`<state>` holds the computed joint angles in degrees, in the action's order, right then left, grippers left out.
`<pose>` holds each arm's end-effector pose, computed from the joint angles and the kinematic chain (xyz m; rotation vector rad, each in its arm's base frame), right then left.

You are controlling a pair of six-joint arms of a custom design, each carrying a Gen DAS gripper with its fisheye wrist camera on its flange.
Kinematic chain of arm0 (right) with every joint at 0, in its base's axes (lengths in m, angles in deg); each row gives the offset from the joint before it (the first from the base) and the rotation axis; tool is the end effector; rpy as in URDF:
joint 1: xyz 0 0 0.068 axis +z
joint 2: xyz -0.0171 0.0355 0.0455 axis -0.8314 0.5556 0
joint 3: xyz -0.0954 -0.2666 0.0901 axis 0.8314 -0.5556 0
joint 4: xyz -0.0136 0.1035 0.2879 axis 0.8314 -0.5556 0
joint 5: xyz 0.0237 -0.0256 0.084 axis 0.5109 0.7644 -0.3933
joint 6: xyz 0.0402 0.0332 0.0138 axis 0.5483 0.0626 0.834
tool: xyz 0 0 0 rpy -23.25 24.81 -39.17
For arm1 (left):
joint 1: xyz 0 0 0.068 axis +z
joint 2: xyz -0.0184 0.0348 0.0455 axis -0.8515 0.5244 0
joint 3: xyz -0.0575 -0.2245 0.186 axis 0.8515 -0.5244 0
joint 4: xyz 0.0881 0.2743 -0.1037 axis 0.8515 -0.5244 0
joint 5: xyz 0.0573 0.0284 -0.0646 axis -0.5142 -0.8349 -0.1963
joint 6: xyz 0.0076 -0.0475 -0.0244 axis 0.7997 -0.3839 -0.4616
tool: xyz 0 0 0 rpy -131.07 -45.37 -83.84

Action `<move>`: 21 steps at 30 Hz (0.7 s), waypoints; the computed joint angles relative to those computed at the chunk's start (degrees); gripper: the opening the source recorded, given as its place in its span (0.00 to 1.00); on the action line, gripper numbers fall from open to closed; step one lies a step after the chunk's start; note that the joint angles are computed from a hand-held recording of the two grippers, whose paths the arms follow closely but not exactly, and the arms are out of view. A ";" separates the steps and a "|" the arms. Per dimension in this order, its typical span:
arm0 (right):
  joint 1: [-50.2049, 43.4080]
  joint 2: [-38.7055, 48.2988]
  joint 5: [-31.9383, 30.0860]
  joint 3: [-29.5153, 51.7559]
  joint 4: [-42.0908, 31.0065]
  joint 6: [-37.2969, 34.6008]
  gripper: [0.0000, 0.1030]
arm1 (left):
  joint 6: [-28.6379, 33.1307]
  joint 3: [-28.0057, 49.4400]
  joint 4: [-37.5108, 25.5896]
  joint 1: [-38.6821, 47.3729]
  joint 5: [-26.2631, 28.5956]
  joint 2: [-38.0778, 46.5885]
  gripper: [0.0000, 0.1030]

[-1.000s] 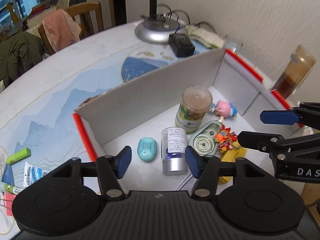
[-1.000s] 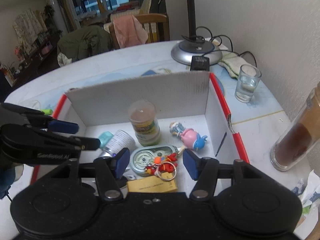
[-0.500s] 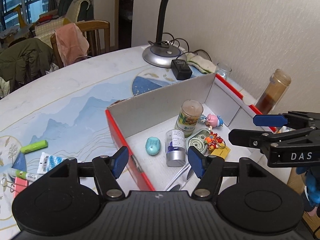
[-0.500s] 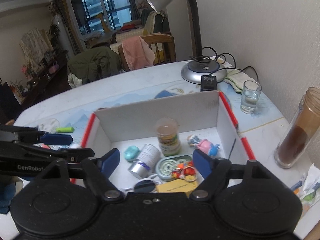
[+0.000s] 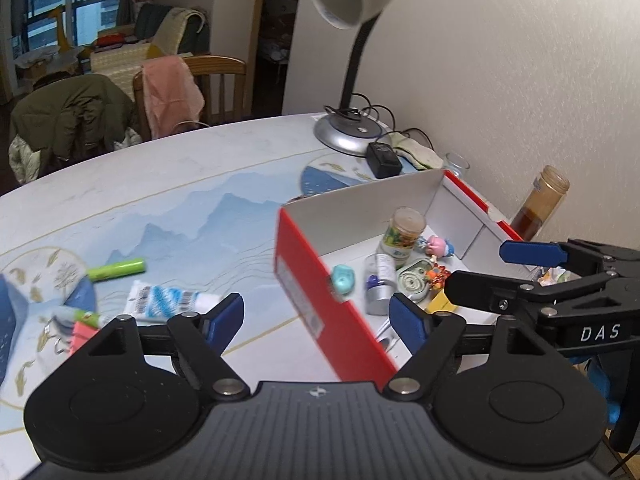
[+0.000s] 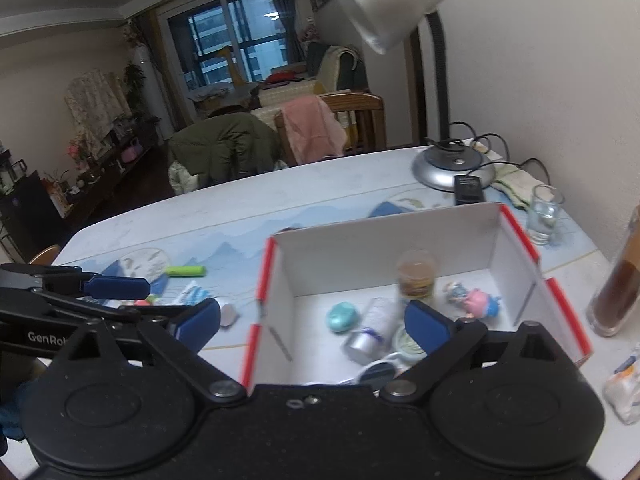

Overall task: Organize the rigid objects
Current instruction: 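Withdraw both tools from the shoebox toward the remaining items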

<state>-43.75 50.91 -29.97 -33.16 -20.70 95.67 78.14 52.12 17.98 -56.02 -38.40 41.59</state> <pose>0.2899 0.0675 0.2678 -0.0854 2.2471 0.3174 0.3405 -0.0001 0.2668 0.3790 2.3552 -0.3835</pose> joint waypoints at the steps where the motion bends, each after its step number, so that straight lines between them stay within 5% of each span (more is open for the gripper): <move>1: 1.15 -0.04 0.55 -0.14 0.30 0.71 0.96 | 0.48 -0.31 -0.24 1.02 0.30 -0.41 0.80; 7: 7.34 1.66 3.51 1.07 1.02 4.40 0.96 | 3.95 -2.27 -0.98 8.85 5.09 -2.28 0.84; 10: 10.08 3.26 4.77 2.36 1.05 5.36 0.96 | 5.57 -2.34 -1.15 12.74 6.41 -2.19 1.00; 21: 18.15 10.31 9.04 8.05 0.79 7.11 0.96 | 13.09 0.72 -2.98 25.16 12.49 5.65 1.00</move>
